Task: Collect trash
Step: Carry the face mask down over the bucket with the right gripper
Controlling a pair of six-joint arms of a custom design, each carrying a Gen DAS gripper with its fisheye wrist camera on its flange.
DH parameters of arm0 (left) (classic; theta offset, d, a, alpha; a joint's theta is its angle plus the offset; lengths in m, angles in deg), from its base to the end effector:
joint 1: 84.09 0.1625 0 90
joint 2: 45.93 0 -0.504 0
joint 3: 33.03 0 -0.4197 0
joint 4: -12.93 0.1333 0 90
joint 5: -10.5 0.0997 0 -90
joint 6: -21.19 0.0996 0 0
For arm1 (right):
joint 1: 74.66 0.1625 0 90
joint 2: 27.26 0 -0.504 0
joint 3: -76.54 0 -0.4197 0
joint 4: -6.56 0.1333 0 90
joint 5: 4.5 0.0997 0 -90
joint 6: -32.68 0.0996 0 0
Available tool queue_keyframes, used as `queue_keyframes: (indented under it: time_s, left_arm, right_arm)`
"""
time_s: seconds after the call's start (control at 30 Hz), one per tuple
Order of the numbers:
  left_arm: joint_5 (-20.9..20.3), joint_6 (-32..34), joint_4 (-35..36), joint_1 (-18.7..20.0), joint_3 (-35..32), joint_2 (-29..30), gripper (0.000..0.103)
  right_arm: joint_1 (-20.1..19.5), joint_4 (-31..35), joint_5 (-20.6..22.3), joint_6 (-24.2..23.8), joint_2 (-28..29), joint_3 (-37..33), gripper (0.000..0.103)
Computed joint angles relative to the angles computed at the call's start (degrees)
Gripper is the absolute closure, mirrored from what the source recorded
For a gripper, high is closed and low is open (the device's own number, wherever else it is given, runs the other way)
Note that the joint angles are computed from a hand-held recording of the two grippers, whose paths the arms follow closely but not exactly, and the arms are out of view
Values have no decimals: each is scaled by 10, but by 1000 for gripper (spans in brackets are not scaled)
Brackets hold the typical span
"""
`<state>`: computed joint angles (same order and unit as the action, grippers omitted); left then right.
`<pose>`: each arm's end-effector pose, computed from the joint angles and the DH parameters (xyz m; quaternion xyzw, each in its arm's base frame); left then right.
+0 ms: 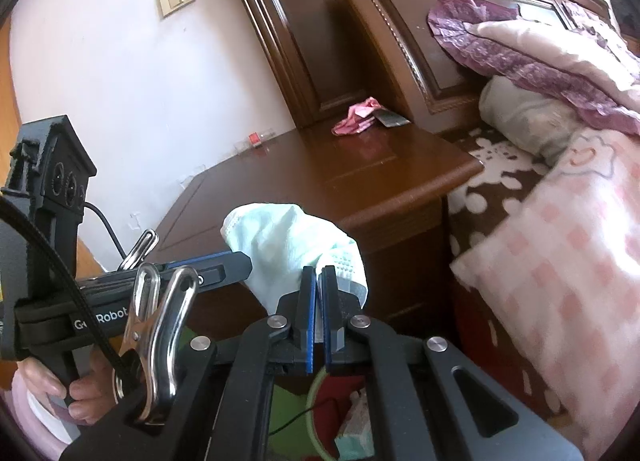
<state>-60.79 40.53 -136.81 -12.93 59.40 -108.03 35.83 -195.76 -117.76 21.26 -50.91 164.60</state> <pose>-0.0797 -0.7455 0.3628 0.2731 0.9154 -0.2498 0.1583 0.3602 -0.6956 -0.0012 0.1674 -0.8831 0.4110 0.1522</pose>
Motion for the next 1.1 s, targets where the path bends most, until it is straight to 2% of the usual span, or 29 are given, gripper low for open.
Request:
queue_keyframes:
  time_s: [0.53,0.77,0.9,1.1]
  left_arm:
    - [-3,-1,23,7,71,-14,91]
    - [18,6,43,17,84,-2,91]
    - [26,2,56,25,81,7,91]
    - [32,2,63,31,71,23,91]
  right_arm:
    - [-4,-33,-42,34,-23,93,99]
    - [-11,-15,-59,56,-16,103,99]
    - [-13,9,-80,61,-7,95,99]
    - [-17,40,-89,66,4,82,99]
